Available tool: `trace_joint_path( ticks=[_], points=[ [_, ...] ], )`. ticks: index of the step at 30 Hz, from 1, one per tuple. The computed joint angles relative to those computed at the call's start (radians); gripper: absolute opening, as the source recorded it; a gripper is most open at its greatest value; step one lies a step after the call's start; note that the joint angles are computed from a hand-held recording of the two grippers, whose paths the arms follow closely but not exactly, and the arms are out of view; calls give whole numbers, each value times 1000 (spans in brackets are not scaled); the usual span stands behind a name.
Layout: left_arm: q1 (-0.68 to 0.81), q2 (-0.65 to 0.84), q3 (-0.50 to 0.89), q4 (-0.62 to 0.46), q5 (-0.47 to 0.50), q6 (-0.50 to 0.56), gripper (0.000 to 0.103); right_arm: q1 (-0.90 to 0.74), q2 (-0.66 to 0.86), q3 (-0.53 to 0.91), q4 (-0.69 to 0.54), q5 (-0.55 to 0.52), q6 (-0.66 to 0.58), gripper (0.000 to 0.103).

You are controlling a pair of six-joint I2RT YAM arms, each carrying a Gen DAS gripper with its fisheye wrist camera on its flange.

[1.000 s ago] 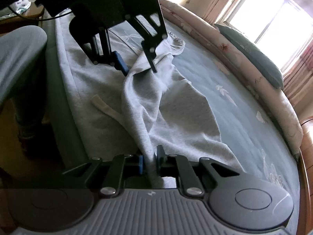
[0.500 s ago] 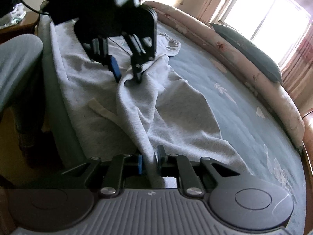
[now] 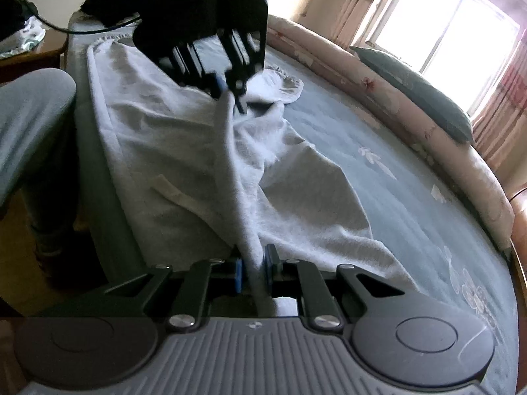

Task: Fold clothes

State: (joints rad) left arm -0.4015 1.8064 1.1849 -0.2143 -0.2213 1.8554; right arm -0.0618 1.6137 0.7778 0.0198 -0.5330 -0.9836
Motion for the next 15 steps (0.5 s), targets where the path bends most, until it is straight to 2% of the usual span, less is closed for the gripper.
trace_joint_path(
  ticks=[4,8,11,15],
  points=[
    [-1,-108,-84,-13,9,-48,5,-8,-22,6,-45,-20,-27,10],
    [6,-187,-229,26,25,-63,5,-10,-23,27,-118,-17,-61,10],
    [3,-194,-298,87,25,-47,6,-5,-16,27,-138,8,-83,10],
    [5,-166,-296,132,31,-68,6,2,-36,14,-134,31,-83,8]
  ],
)
